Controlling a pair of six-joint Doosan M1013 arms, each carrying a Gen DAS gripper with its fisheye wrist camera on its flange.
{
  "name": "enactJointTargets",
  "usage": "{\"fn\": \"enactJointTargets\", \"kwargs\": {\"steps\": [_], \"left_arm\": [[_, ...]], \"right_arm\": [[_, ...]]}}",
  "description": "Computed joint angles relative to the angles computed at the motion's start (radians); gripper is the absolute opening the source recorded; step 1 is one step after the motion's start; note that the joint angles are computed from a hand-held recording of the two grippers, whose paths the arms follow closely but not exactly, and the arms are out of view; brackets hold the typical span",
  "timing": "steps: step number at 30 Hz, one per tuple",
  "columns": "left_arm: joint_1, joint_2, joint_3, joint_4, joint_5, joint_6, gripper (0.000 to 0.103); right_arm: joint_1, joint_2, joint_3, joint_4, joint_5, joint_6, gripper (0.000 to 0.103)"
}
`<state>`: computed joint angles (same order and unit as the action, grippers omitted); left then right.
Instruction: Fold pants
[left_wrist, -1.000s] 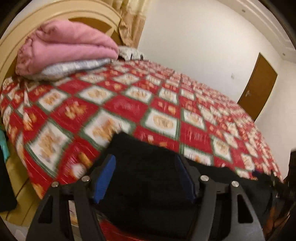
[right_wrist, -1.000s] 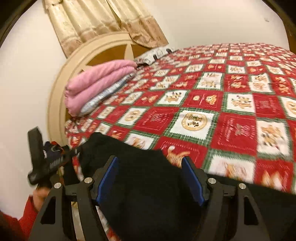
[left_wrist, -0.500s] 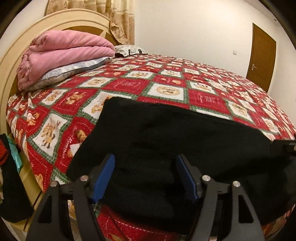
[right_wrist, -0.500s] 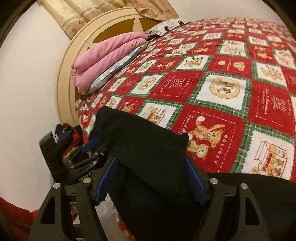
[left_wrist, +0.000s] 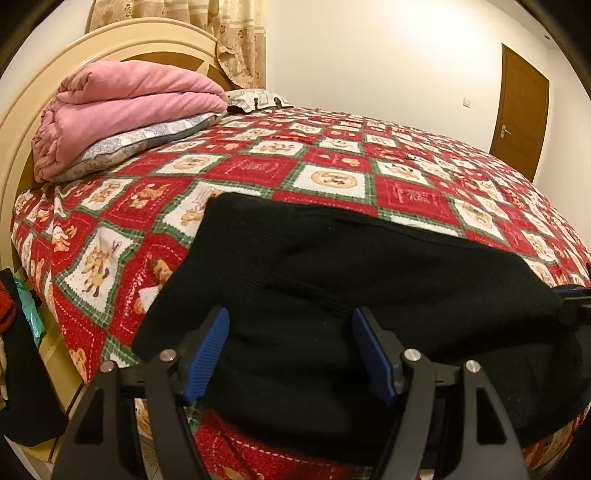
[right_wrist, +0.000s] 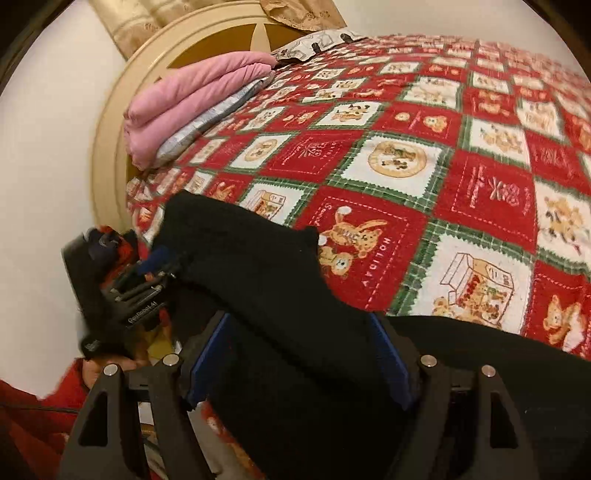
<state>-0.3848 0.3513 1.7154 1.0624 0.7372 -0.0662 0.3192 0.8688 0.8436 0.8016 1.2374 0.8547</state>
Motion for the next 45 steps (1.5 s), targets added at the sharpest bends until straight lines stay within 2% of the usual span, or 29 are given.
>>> {"fn": "enactJointTargets", "kwargs": {"steps": [4, 7, 9, 12, 15, 19, 20, 21, 22, 24, 25, 26, 27, 28, 29, 30, 31, 32, 33, 35, 36, 39, 40, 41, 43, 45], "left_arm": [[0.002, -0.001, -0.001, -0.012, -0.004, 0.01, 0.072], [0.002, -0.001, -0.002, -0.017, -0.003, 0.013, 0.072], [0.002, 0.0, -0.003, -0.016, -0.001, 0.01, 0.073], [0.001, 0.001, -0.005, -0.014, 0.005, 0.007, 0.073], [0.0, 0.002, -0.005, -0.015, 0.007, 0.009, 0.073], [0.0, 0.002, -0.005, -0.016, 0.008, 0.009, 0.073], [0.0, 0.001, -0.005, -0.015, 0.006, 0.008, 0.074], [0.001, 0.0, -0.003, -0.015, 0.004, 0.007, 0.073], [0.0, 0.0, -0.003, -0.015, 0.004, 0.008, 0.073], [-0.001, 0.0, -0.001, -0.011, 0.002, 0.003, 0.074], [-0.001, 0.0, -0.001, -0.009, 0.003, 0.0, 0.074], [-0.002, 0.001, -0.001, -0.005, 0.004, -0.005, 0.074], [-0.003, 0.001, -0.001, -0.001, 0.007, -0.008, 0.074], [-0.004, 0.002, -0.001, 0.001, 0.008, -0.01, 0.074], [-0.005, 0.002, -0.001, 0.004, 0.009, -0.012, 0.074], [-0.005, 0.002, 0.001, 0.007, 0.008, -0.015, 0.074], [-0.005, 0.001, 0.001, 0.009, 0.007, -0.017, 0.074], [-0.005, 0.002, 0.001, 0.01, 0.008, -0.017, 0.074], [-0.006, 0.002, 0.0, 0.007, 0.01, -0.015, 0.075], [-0.005, 0.002, -0.001, -0.001, 0.013, -0.01, 0.075], [-0.005, 0.002, 0.0, 0.002, 0.011, -0.012, 0.075], [-0.004, 0.002, -0.002, -0.006, 0.013, -0.008, 0.075], [-0.004, 0.003, -0.004, -0.008, 0.014, -0.007, 0.075], [-0.004, 0.003, -0.006, -0.013, 0.015, -0.005, 0.075], [-0.003, 0.003, -0.008, -0.023, 0.017, 0.002, 0.075], [-0.002, 0.004, -0.01, -0.028, 0.016, 0.005, 0.075]], "right_arm": [[0.0, 0.056, -0.119, -0.037, 0.162, 0.024, 0.076], [-0.009, 0.071, -0.159, 0.001, 0.272, 0.024, 0.078], [-0.013, 0.072, -0.162, 0.026, 0.309, 0.006, 0.078], [-0.014, 0.078, -0.161, 0.037, 0.303, 0.033, 0.078], [-0.009, 0.071, -0.142, 0.051, 0.216, 0.055, 0.078], [0.012, 0.058, -0.12, 0.037, 0.005, 0.08, 0.078], [0.017, 0.072, -0.144, 0.018, 0.0, 0.109, 0.076], [0.022, 0.101, -0.194, -0.002, 0.039, 0.15, 0.074], [0.028, 0.122, -0.226, -0.012, 0.073, 0.172, 0.066], [0.039, 0.104, -0.2, -0.039, 0.041, 0.12, 0.061], [0.043, 0.102, -0.2, -0.034, 0.063, 0.086, 0.029], [0.048, 0.109, -0.211, -0.037, 0.106, 0.081, 0.017], [0.06, 0.096, -0.193, -0.088, 0.096, 0.068, 0.017], [0.069, 0.068, -0.146, -0.121, 0.034, 0.018, 0.017], [0.08, 0.037, -0.098, -0.163, -0.045, -0.029, 0.017], [0.095, -0.002, -0.036, -0.221, -0.174, -0.051, 0.017], [0.102, -0.02, -0.01, -0.249, -0.265, -0.057, 0.017], [0.104, -0.022, -0.006, -0.24, -0.305, -0.062, 0.017], [0.103, -0.005, -0.031, -0.237, -0.291, -0.038, 0.017], [0.098, 0.049, -0.116, -0.252, -0.191, 0.046, 0.018], [0.091, 0.047, -0.106, -0.216, -0.203, 0.031, 0.02], [0.069, 0.043, -0.114, -0.179, -0.153, 0.066, 0.042], [0.066, 0.028, -0.092, -0.177, -0.181, 0.085, 0.053], [0.054, 0.001, -0.05, -0.148, -0.229, 0.079, 0.058], [0.015, -0.066, 0.063, -0.07, -0.376, 0.045, 0.062], [-0.016, -0.115, 0.139, -0.11, -0.533, 0.103, 0.067]]}}
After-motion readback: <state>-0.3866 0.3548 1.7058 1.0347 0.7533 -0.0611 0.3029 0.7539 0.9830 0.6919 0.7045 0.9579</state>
